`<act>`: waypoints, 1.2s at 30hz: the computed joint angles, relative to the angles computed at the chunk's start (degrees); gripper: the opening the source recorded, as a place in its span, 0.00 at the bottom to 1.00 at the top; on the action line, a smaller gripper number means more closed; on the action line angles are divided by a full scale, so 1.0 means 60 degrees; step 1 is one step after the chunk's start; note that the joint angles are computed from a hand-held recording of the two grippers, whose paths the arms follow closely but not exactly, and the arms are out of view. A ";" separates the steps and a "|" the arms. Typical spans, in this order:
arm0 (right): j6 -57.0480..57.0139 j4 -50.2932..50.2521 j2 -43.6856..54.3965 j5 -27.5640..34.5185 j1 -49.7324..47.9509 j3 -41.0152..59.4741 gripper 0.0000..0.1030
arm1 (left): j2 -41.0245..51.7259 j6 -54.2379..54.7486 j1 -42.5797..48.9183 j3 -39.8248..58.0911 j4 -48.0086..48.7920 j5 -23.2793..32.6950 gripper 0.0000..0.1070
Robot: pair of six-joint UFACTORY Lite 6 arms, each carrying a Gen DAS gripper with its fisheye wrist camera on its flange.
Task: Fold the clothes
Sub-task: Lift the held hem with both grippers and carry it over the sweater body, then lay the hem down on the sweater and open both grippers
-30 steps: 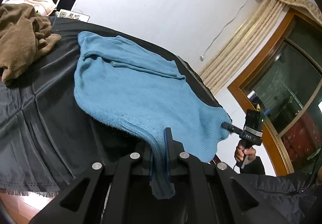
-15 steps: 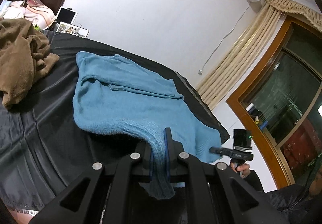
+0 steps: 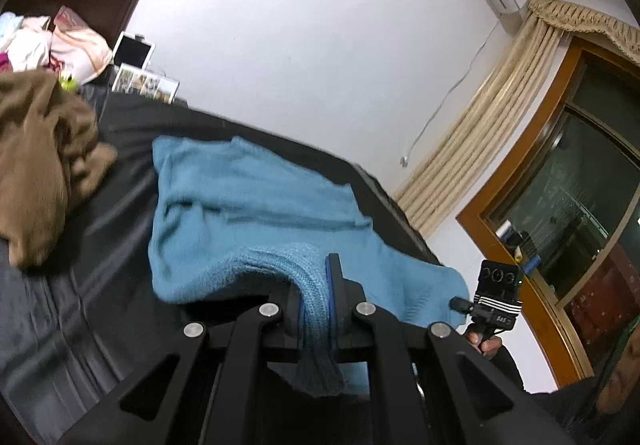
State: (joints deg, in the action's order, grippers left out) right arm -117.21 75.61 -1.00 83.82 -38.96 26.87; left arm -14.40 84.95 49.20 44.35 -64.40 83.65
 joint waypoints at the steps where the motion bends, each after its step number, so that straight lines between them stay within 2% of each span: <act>1: 0.0204 0.0492 0.0036 0.0028 0.0219 0.0328 0.13 | 0.0230 -0.0179 -0.0280 0.0281 -0.0199 -0.0258 0.09; 4: 0.0803 0.1862 0.0168 -0.0301 0.0685 0.1283 0.13 | 0.1123 -0.0610 -0.1128 0.1208 -0.0662 -0.1056 0.09; 7: 0.1431 0.2889 0.0584 -0.1202 0.1130 0.2438 0.13 | 0.2127 -0.1009 -0.1899 0.2200 -0.1042 -0.1795 0.09; 12: 0.2274 0.4169 0.1540 -0.3584 0.2147 0.4324 0.13 | 0.3939 -0.1623 -0.2977 0.4027 -0.1508 -0.2772 0.09; 16: 0.2605 0.4756 0.2348 -0.5069 0.2703 0.5423 0.13 | 0.5429 -0.2167 -0.3793 0.5535 -0.1697 -0.3527 0.09; 24: 0.0806 0.6313 0.3883 -0.8627 0.4331 0.7223 0.13 | 0.7850 -0.3330 -0.4722 0.7900 -0.1201 -0.4402 0.09; 27: -0.0076 0.7011 0.4257 -0.9583 0.4818 0.7780 0.13 | 0.8624 -0.3972 -0.4944 0.8928 -0.0911 -0.4575 0.09; 32: 0.1052 0.6109 0.5559 -1.0440 0.5052 0.9897 0.13 | 1.0280 -0.5743 -0.5313 1.1757 -0.0131 -0.4663 0.09; 36: 0.4405 0.3106 0.7322 -1.1056 0.5181 1.2628 0.13 | 1.2605 -0.7999 -0.5617 1.5656 0.0949 -0.4399 0.09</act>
State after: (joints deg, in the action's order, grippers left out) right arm -90.78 94.25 42.94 17.48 -7.87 102.64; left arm 61.23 36.95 15.50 138.29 -58.71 57.26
